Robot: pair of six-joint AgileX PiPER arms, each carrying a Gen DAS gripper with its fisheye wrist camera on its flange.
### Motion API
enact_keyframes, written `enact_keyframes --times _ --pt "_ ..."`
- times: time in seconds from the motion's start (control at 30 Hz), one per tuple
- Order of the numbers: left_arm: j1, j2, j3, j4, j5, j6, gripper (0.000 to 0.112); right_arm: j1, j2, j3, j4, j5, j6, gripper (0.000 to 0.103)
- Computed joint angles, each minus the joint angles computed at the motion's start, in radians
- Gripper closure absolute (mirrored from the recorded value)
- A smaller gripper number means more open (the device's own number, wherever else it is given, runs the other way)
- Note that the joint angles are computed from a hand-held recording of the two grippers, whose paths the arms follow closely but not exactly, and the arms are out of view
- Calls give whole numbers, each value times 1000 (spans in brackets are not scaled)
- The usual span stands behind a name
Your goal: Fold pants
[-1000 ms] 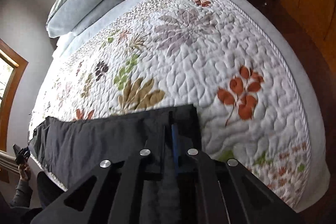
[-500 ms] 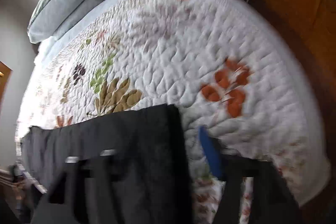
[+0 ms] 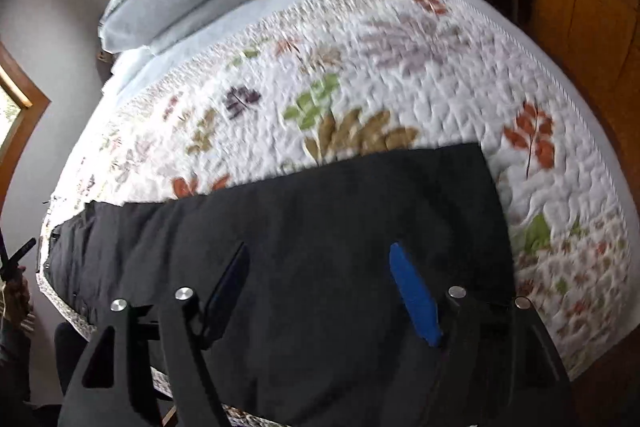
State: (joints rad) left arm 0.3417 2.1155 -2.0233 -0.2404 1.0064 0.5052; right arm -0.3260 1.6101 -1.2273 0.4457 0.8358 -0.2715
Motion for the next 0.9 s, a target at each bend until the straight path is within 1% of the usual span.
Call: enact_keyframes --times 0.03,0.07,0.1,0.13,0.17,0.23,0.27,0.3,0.33,0.43,0.47,0.5,0.53,0.57,0.6,0.67,0.77,0.8,0.87,0.9 --pt "-21 28 -24 22 16 -7 18 0 1 15 -19 -6 17 30" --pt "-43 63 -47 46 33 -17 23 -2 3 25 -39 -8 29 30" --pt "-54 100 -78 60 59 -21 32 2 11 33 -84 -16 60 30" --pt "-64 128 -92 101 80 -38 57 1 8 48 -108 -27 77 32" --pt "-67 170 -134 122 105 -54 60 -9 9 60 -118 -34 75 34" --pt "-36 196 -140 73 106 -49 59 -44 16 83 -97 -42 42 41" --pt "-22 195 -120 47 88 -33 58 -60 20 90 -84 -43 24 44" --pt "-14 197 -111 33 80 -24 58 -76 24 101 -74 -49 3 51" --pt "-9 200 -110 21 79 -25 58 -87 28 103 -65 -49 -9 54" --pt "-6 209 -113 2 79 -34 58 -94 24 100 -66 -38 -11 54" --pt "-8 208 -109 3 73 -34 58 -98 16 98 -59 -30 -11 52" --pt "-13 201 -102 12 69 -39 57 -116 -4 102 -24 -17 -29 42" --pt "-18 195 -103 19 73 -44 47 -133 -25 110 10 -17 -49 37" --pt "-17 183 -102 17 88 -44 21 -166 -69 134 55 -18 -77 28" --pt "-13 157 -72 11 71 -41 13 -198 -95 146 81 -2 -97 23" --pt "16 64 52 -54 -2 21 14 -268 -120 155 132 60 -139 23" --pt "60 -28 182 -113 -67 72 14 -431 -165 203 229 139 -227 20" --pt "70 -44 210 -126 -79 79 14 -489 -175 225 266 159 -260 20" --pt "95 -60 254 -151 -88 92 14 -651 -171 298 389 224 -364 20" --pt "105 -70 287 -157 -106 102 14 -695 -157 321 428 245 -397 19"
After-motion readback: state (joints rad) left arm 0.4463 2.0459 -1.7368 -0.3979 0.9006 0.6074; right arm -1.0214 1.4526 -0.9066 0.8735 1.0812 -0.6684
